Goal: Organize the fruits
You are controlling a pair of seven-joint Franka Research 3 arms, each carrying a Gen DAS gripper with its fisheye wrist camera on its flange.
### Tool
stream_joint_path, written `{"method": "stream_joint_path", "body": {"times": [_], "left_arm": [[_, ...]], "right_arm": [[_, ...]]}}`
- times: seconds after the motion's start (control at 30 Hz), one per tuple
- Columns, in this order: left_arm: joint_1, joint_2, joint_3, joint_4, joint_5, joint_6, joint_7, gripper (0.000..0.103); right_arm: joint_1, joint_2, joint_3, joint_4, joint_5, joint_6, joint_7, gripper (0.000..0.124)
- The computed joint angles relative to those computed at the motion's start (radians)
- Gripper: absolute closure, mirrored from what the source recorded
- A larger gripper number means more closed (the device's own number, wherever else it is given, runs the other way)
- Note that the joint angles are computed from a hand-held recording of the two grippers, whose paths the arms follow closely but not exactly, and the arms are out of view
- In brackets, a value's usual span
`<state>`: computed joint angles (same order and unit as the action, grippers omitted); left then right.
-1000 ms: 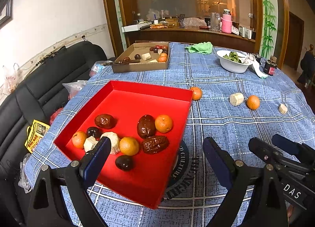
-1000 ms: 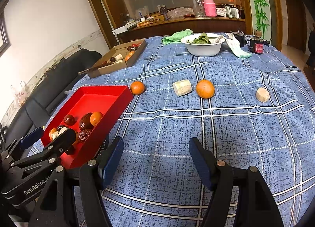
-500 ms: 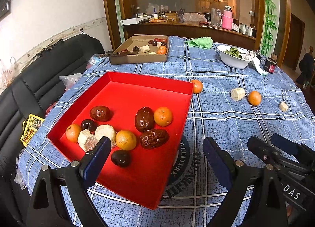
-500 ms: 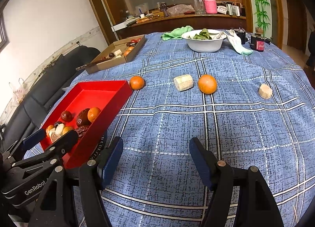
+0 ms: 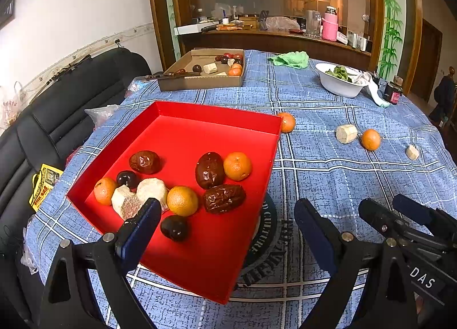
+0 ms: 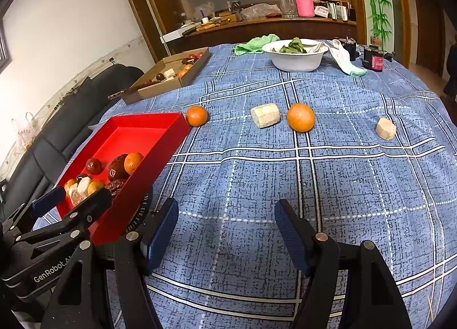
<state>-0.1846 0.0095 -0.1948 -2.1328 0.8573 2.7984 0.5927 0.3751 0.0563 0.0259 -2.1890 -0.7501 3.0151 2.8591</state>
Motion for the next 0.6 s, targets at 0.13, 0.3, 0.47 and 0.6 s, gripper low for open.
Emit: {"method": "stream_joint_path", "body": {"times": [0.13, 0.3, 0.47, 0.6], "left_arm": [[0.001, 0.001, 0.001, -0.002, 0.003, 0.003, -0.002, 0.009], [0.001, 0.001, 0.002, -0.002, 0.003, 0.003, -0.002, 0.009], [0.004, 0.003, 0.004, -0.002, 0.009, 0.006, -0.005, 0.009], [0.003, 0.005, 0.004, 0.000, 0.003, 0.004, 0.001, 0.009]], "right_arm": [[0.001, 0.002, 0.001, 0.000, 0.010, -0.002, -0.011, 0.049], [0.003, 0.004, 0.002, 0.002, 0.028, -0.007, -0.031, 0.049], [0.005, 0.004, 0.001, 0.002, 0.034, -0.010, -0.036, 0.049], [0.005, 0.004, 0.000, 0.001, 0.046, -0.009, -0.046, 0.049]]}}
